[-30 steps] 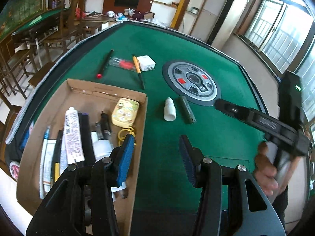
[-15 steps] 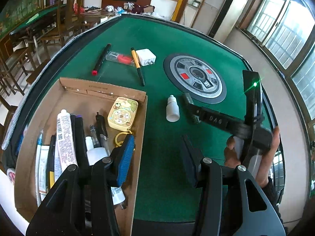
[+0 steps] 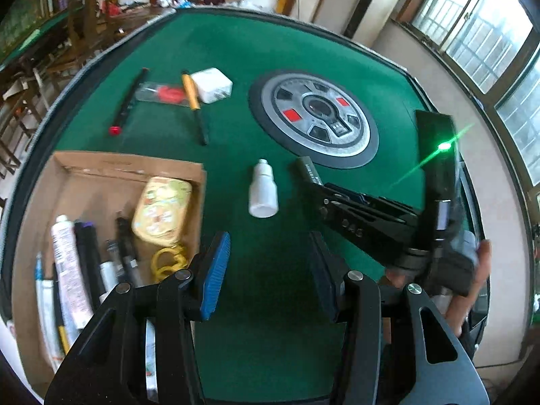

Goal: Organize rigid objects
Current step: 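Grasp the dark green tube with the right tool while the left grasps the white dropper bottle, then carry the green tube and dropper bottle into the box and release both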

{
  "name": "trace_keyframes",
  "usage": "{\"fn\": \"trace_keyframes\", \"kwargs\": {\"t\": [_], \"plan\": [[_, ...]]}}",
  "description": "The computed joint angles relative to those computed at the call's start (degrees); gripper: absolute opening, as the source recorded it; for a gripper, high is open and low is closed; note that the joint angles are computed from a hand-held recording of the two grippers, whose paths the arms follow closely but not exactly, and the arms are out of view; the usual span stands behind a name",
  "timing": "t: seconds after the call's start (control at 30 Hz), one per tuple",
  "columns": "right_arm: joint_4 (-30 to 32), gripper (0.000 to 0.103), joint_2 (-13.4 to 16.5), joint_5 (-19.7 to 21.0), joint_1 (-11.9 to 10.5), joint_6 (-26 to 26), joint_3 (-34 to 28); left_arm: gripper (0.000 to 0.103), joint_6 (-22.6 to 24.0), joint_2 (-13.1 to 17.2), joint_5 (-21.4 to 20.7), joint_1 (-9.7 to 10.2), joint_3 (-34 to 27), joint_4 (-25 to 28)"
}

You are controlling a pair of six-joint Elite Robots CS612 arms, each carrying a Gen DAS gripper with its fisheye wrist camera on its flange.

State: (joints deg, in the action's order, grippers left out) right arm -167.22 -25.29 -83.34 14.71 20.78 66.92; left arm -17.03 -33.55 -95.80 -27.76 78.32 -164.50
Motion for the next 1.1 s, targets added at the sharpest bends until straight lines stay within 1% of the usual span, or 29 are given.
{"fn": "trace_keyframes", "kwargs": {"t": [0.13,0.2,0.23,0.3,0.4,0.43,0.57,0.63,0.67,0.7,0.83,0.93,0.97,1.03,1.1], "plan": [[-1.6,0.019,-0.8,5.5,-1.7,5.3,2.2,0.047,-0.5,2.3,-2.1,0.02,-5.0,6.3],[-2.4,0.019,-1.0,8.2,-2.5,7.6,3.1,0.047,-0.4,3.4,-1.3,-0.19,-7.7,9.1],[-2.6,0.019,-1.2,8.6,-2.7,8.1,3.5,0.047,-0.3,3.9,-0.8,-0.28,-8.6,10.1],[-2.8,0.019,-1.5,8.8,-2.8,9.1,4.1,0.047,-0.8,5.0,1.3,-0.54,-10.9,12.2],[-2.9,0.019,-1.8,9.7,-3.0,10.3,4.5,0.047,-0.8,6.4,1.9,-0.57,-13.2,14.3],[-2.9,0.019,-1.8,10.1,-3.0,10.8,4.5,0.047,-0.9,7.0,2.4,-0.62,-14.3,15.8],[-3.4,0.019,-1.9,11.1,-3.3,12.4,5.1,0.047,-1.6,8.3,5.3,-0.95,-16.7,18.9],[-3.4,0.019,-1.7,11.5,-3.3,12.8,4.7,0.036,-2.4,8.9,6.7,-1.09,-17.7,21.4],[-3.4,0.019,-1.6,11.6,-3.3,13.0,4.6,0.029,-2.5,8.9,7.0,-1.09,-17.8,21.7],[-3.4,0.019,-1.7,11.4,-3.2,12.9,4.7,0.028,-2.4,8.7,8.2,-1.28,-17.1,20.5],[-3.3,0.019,-1.7,11.3,-3.1,12.8,4.7,0.026,-2.0,8.3,8.9,-1.4,-16.0,19.9],[-3.3,0.019,-1.6,11.5,-3.2,12.9,4.5,0.026,1.1,7.4,9.1,-1.73,-14.2,19.2],[-3.4,0.019,-1.6,11.7,-3.2,12.9,4.5,0.026,1.4,7.2,9.1,-1.78,-13.5,18.7],[-3.8,0.019,-1.3,13.4,-3.4,13.4,4.2,0.026,1.2,6.6,8.0,-1.61,-12.4,18.2],[-4.7,0.019,-1.1,14.4,-3.5,13.7,4.2,0.026,-0.2,6.0,5.6,-1.08,-11.2,17.4]]}}
